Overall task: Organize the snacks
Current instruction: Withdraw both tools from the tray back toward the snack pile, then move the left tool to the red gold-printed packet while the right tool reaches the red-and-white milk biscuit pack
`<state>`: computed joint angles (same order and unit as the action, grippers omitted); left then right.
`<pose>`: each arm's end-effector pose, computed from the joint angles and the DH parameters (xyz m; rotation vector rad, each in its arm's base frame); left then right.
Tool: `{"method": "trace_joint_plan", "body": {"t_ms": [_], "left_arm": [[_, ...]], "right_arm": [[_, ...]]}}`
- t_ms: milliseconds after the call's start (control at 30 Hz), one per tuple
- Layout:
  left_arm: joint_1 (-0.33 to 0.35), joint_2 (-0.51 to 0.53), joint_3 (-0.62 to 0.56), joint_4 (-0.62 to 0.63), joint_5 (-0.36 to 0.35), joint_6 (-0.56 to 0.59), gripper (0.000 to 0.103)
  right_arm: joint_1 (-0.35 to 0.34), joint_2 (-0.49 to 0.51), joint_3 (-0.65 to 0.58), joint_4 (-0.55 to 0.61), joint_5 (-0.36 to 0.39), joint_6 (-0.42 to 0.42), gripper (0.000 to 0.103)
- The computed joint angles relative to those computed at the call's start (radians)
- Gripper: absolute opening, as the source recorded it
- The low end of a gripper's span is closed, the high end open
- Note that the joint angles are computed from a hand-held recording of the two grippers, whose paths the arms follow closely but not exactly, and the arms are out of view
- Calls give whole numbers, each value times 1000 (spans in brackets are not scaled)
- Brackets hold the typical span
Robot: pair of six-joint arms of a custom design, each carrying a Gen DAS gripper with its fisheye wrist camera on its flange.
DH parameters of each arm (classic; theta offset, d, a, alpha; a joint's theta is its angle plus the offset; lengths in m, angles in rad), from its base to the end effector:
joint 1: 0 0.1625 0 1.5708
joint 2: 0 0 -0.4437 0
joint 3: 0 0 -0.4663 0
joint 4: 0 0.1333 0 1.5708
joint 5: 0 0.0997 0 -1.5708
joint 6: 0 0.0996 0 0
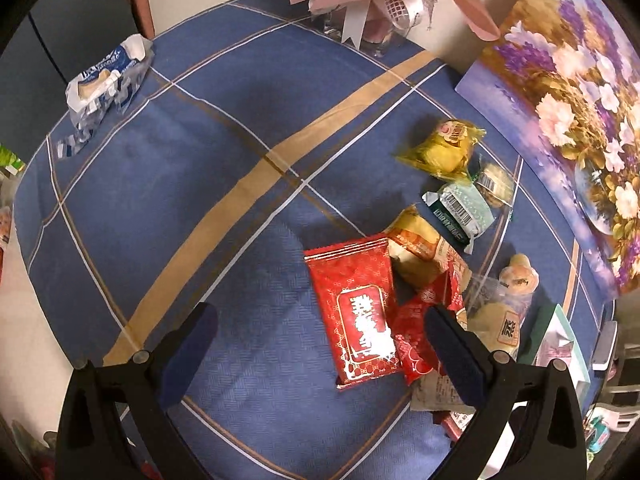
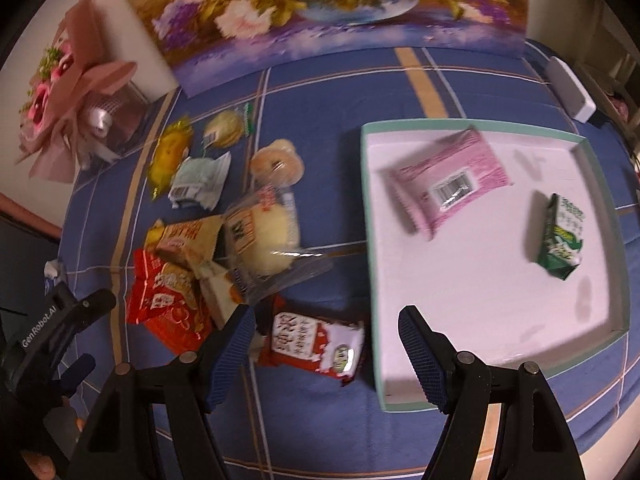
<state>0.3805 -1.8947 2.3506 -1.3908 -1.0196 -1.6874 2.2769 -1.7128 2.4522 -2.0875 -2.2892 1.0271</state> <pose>-0.2164 -0.2863 0.2504 -0.3720 2.3694 -0.5661 0.2867 -0.2318 0.1924 -0.2915 -2.4478 0.5265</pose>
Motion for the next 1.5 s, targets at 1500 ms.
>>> {"method": "trace_joint_plan", "body": {"t_ms": [1500], "left_arm": [[191, 112, 74, -280, -90, 163, 102]], "right_arm": [[-119, 81, 44, -148, 85, -126, 78]]}}
